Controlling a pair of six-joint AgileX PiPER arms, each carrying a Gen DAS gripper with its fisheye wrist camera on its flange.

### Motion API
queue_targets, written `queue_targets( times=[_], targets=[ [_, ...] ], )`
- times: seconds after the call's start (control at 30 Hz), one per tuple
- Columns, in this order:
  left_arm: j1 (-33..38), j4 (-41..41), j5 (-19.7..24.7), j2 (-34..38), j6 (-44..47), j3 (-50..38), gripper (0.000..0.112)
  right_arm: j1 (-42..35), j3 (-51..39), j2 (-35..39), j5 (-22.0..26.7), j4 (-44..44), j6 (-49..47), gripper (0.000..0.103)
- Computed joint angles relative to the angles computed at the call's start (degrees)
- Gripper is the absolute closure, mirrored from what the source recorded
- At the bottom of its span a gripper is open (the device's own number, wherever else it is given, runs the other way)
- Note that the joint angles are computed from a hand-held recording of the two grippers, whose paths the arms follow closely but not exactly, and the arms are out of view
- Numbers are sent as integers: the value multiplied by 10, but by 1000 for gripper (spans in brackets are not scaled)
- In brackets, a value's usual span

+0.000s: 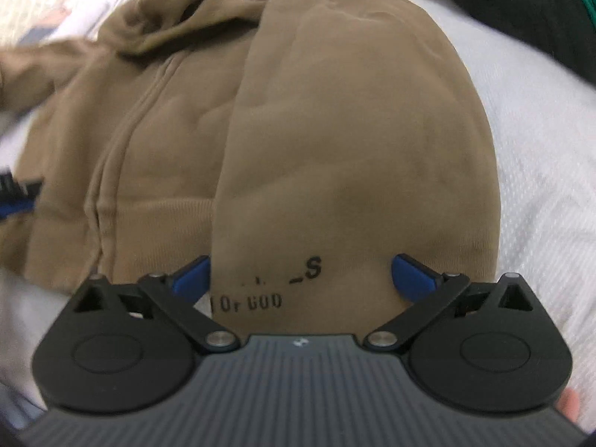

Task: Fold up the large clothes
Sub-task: 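Grasp the hoodie hem with the right gripper while the left gripper smooths the body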

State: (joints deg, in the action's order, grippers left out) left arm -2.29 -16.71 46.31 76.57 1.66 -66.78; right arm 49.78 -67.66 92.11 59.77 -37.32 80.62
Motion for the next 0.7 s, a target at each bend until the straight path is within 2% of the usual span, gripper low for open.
queue_targets(
  times=[0.13,0.23,0.4,0.43,0.5,0.53,0.57,0.7],
  targets=[
    [-2,1,-1,-7,-3,3,82,6,-9,8,16,-1,-22,1],
    [-2,2,-3,-12,-1,7,82,15,-10,8,25,-4,-27,13],
    [8,-13,1,-20,9,13,82,19,-16,-13,37,13,-41,49],
    [9,-14,1,-21,10,14,82,12,-16,-22,32,25,-42,53],
    [14,-20,3,-21,15,13,82,-11,-11,-45,16,61,-45,74],
    [16,-23,4,-22,17,13,82,-22,-6,-59,8,79,-45,79],
    [18,-25,5,-22,19,13,82,-30,-5,-69,9,90,-45,89],
    [19,-24,5,-21,20,12,82,-64,-8,-105,16,127,-75,91]
  ],
)
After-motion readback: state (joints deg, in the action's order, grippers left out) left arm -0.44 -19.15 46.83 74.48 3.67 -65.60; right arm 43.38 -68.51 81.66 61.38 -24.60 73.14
